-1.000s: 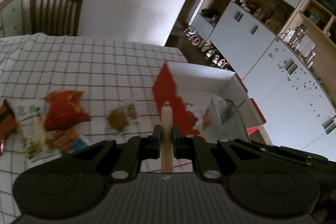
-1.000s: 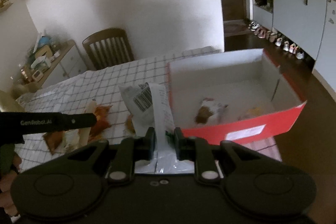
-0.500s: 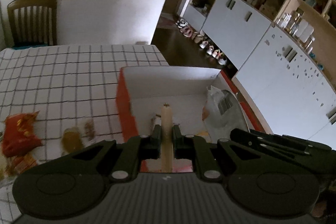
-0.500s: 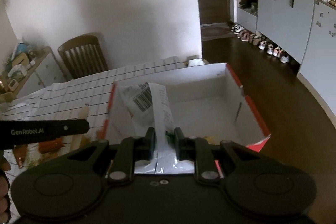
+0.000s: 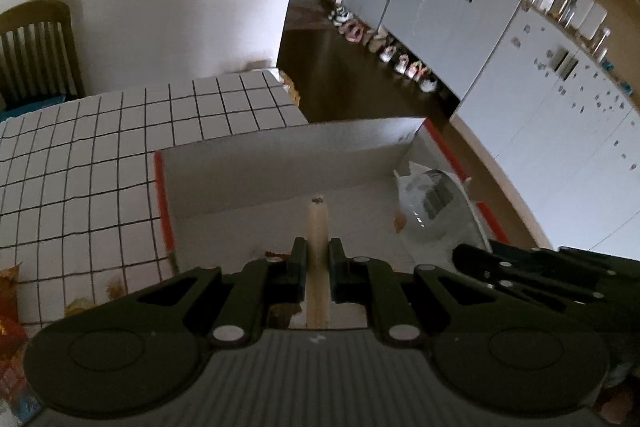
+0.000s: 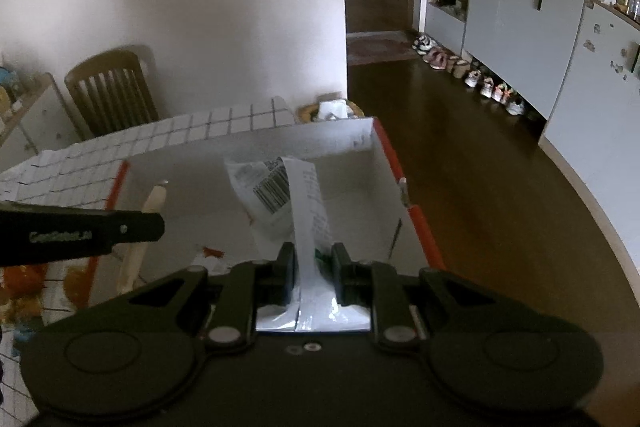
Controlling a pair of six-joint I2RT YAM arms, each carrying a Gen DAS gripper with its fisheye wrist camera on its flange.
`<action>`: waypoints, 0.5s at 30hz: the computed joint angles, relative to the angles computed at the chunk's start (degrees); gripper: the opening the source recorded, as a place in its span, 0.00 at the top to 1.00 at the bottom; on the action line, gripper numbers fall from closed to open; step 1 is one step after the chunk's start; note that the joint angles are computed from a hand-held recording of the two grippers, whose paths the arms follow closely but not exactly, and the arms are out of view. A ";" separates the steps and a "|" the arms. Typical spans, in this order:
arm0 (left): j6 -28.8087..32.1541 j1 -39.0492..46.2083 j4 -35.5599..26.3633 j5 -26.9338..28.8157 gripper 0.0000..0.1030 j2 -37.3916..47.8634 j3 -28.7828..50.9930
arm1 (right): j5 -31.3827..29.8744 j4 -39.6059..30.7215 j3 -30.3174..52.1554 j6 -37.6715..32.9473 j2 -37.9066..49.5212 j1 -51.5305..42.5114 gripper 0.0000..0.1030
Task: Organize snacks
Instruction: 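Carry the stick and white bag with both tools into the red box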
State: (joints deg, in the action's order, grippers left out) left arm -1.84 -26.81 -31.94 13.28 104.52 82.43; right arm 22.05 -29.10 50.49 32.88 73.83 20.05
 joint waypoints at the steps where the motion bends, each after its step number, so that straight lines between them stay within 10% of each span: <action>1: 0.25 -0.43 0.10 -0.88 0.90 1.05 0.60 | -0.36 0.43 0.12 -0.46 0.93 -0.69 0.84; 15: 0.97 -4.11 -2.80 -7.15 0.90 14.48 10.09 | -3.69 2.81 2.53 -5.02 11.18 -3.94 0.84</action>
State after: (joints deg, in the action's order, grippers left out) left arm -0.86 -30.91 -34.75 6.13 119.00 92.52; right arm 18.37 -26.29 53.02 27.86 85.01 16.10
